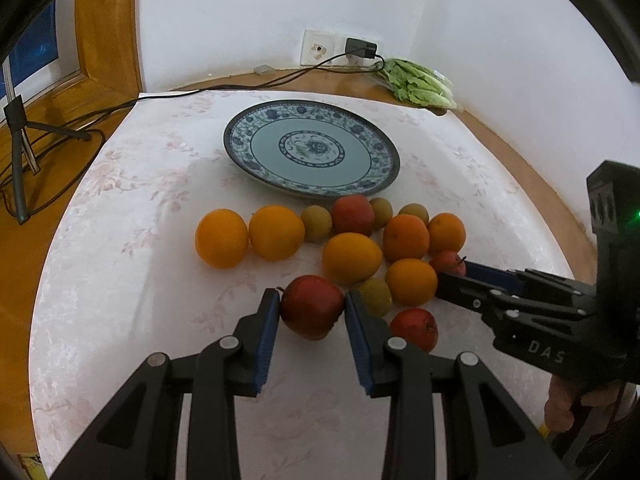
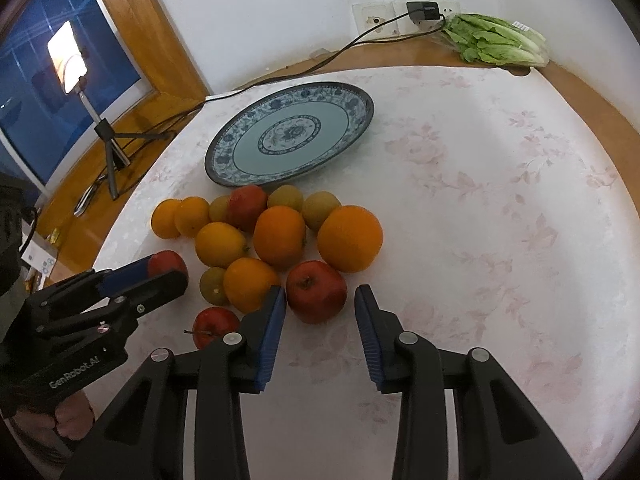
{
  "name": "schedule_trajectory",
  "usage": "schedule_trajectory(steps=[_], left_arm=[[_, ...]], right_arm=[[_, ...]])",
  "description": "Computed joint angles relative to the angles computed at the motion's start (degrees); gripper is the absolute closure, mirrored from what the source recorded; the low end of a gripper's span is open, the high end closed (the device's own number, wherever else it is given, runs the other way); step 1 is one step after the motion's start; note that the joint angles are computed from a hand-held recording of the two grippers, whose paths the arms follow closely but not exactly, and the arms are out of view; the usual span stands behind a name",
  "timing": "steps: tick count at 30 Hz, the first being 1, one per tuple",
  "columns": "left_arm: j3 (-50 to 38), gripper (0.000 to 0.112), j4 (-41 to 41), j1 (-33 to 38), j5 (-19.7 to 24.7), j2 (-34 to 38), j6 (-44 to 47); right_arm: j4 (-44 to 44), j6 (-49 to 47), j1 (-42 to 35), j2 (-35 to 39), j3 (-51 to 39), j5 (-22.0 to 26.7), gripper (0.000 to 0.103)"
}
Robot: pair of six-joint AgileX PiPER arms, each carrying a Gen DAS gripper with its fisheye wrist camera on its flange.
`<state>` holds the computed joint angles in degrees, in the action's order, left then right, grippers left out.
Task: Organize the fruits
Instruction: 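Lift the red apple in the left tool toward the plate while the right tool carries its apple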
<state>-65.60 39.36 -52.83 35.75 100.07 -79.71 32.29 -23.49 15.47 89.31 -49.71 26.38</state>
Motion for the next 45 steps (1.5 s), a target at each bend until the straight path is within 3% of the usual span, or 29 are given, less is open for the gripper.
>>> schedule_trajectory(steps=[5, 10, 24, 35, 45], left_arm=[[0.24, 0.077, -0.08, 0.28, -0.06, -0.29, -0.03], [0.2, 0.077, -0.65, 0.44, 0.31, -0.74, 0.73], [-4.59, 0.077, -2.33, 2.12, 3.53, -1.39, 6.83], [-9.97, 0.077, -3.27, 3.93, 6.35, -1.62, 12.28], [-15.45, 0.077, -5.37, 7.62, 5.93, 0.74, 17.07]], right_arm=[[1.5, -1.83, -0.13, 0.14, 0.25, -0.52, 0.07], [-3.24, 2.25, 1.72, -0.72, 0.74, -2.2, 0.071], [-7.91, 6.1, 2.52, -5.46, -1.18, 1.08, 0.071], [-10.77, 8.64, 2.49, -5.68, -6.97, 5.35, 0.071], [-15.12, 11.66, 3.82, -2.68, -14.14, 6.53, 0.071]])
